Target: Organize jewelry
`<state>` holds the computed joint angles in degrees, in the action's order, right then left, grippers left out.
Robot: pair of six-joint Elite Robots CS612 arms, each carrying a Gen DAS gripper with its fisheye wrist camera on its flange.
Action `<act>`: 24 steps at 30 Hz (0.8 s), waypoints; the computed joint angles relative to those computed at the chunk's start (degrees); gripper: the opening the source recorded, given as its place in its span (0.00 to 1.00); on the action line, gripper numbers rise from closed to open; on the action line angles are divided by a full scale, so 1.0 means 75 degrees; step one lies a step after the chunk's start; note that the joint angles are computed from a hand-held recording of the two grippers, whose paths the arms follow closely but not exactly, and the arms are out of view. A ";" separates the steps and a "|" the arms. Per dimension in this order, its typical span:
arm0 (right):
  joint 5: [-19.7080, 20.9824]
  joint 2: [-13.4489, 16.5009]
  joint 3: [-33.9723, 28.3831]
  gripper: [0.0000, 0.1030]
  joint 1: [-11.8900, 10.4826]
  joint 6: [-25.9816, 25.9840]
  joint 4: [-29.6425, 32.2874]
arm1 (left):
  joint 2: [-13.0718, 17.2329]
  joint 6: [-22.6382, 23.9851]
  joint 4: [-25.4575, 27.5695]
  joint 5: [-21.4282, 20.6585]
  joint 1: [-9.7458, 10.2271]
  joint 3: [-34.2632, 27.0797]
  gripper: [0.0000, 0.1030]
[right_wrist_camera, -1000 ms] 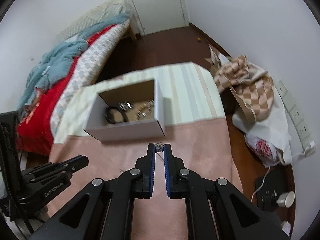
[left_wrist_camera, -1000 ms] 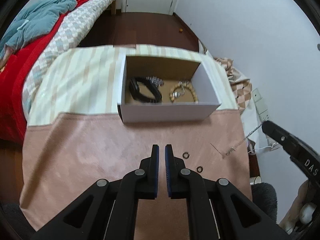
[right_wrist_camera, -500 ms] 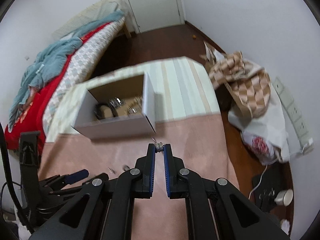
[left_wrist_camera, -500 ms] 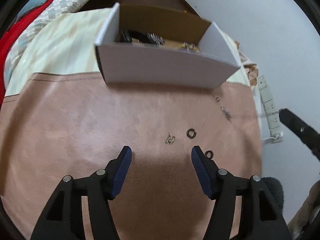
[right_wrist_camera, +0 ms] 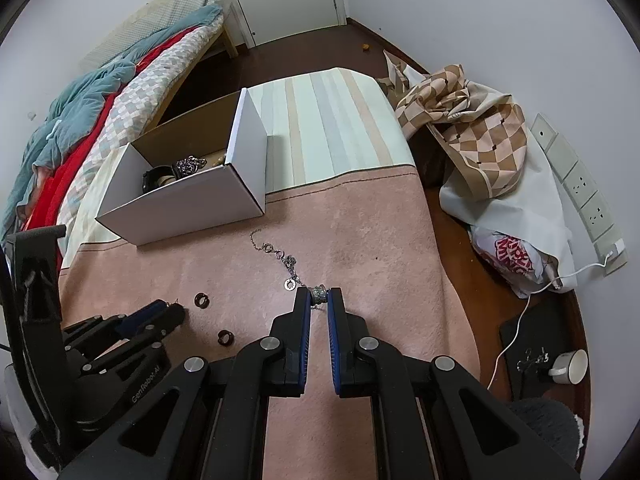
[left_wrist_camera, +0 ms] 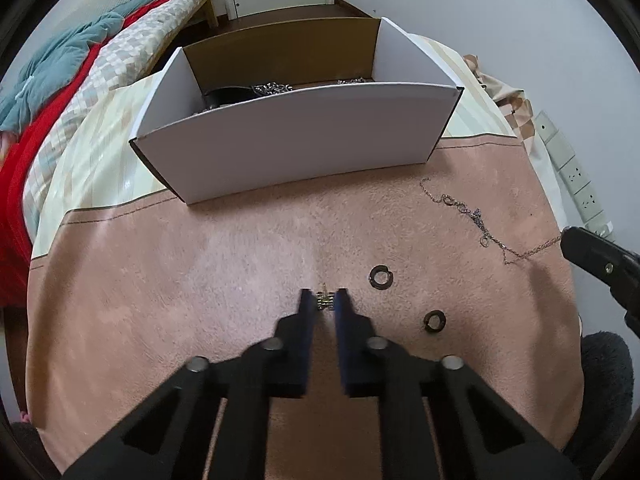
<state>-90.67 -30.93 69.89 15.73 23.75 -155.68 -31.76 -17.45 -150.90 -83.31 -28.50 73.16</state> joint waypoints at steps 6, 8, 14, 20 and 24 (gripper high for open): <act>-0.0064 -0.0009 -0.0034 0.09 0.0023 -0.0033 -0.0053 | -0.0055 0.0023 -0.0218 -0.0073 0.0035 0.0121 0.06; -0.0037 -0.0039 -0.0024 0.09 0.0021 -0.0046 -0.0098 | -0.0082 0.0028 -0.0281 -0.0128 0.0054 0.0129 0.06; 0.0215 -0.0212 -0.0029 0.09 0.0009 -0.0193 -0.0343 | -0.0447 0.0051 -0.0712 -0.0509 0.0169 0.0338 0.06; 0.0770 -0.0353 -0.0409 0.09 -0.0021 -0.0460 -0.0627 | -0.0769 -0.0009 -0.0883 -0.1093 0.0435 0.0171 0.06; 0.1008 -0.0297 -0.0931 0.09 -0.0003 -0.0652 -0.0688 | -0.0752 -0.0064 -0.0745 -0.1311 0.0594 -0.0184 0.06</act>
